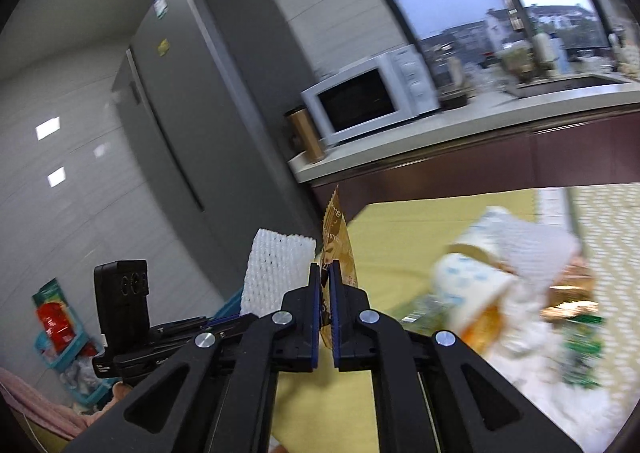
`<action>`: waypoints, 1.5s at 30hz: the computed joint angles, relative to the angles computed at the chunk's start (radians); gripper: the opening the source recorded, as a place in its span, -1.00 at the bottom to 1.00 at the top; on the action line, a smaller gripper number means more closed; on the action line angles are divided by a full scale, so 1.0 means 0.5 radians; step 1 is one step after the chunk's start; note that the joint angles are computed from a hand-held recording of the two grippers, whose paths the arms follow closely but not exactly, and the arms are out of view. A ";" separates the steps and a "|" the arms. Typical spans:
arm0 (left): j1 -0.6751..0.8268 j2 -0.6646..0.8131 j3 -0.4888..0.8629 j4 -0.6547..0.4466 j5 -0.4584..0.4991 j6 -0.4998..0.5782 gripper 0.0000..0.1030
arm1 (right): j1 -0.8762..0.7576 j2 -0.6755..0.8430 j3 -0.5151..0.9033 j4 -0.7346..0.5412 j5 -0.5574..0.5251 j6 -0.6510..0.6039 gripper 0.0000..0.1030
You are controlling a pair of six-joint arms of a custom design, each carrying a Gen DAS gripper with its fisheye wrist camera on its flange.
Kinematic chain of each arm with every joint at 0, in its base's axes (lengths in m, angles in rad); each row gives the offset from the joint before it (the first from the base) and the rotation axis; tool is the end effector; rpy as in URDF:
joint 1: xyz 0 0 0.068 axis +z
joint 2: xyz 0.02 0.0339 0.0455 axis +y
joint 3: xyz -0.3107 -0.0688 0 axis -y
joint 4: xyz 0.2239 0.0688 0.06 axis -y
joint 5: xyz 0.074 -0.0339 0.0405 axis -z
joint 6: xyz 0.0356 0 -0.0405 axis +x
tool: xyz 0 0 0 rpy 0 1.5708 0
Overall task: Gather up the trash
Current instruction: 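Carry the foam net and gold wrapper to the teal bin and open both tools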
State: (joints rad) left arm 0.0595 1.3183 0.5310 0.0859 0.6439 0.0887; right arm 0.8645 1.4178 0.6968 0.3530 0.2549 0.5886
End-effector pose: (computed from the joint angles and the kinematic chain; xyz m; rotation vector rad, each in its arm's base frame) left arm 0.2221 -0.0082 0.2319 0.3655 2.1518 -0.6433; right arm 0.1896 0.2084 0.2788 -0.1002 1.9925 0.7155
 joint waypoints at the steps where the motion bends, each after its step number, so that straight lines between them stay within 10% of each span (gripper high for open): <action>1: 0.121 -0.007 0.020 -0.046 0.038 0.041 -0.73 | -0.011 0.073 0.063 0.017 -0.068 -0.016 -0.93; 19: 1.234 0.582 0.463 -0.232 0.137 0.502 -0.73 | -0.025 1.174 1.334 -0.159 -0.821 -0.096 -0.93; 45: 0.953 1.170 0.573 0.088 -0.392 0.335 -0.70 | -0.016 2.275 3.002 -1.519 -1.070 -0.048 -0.85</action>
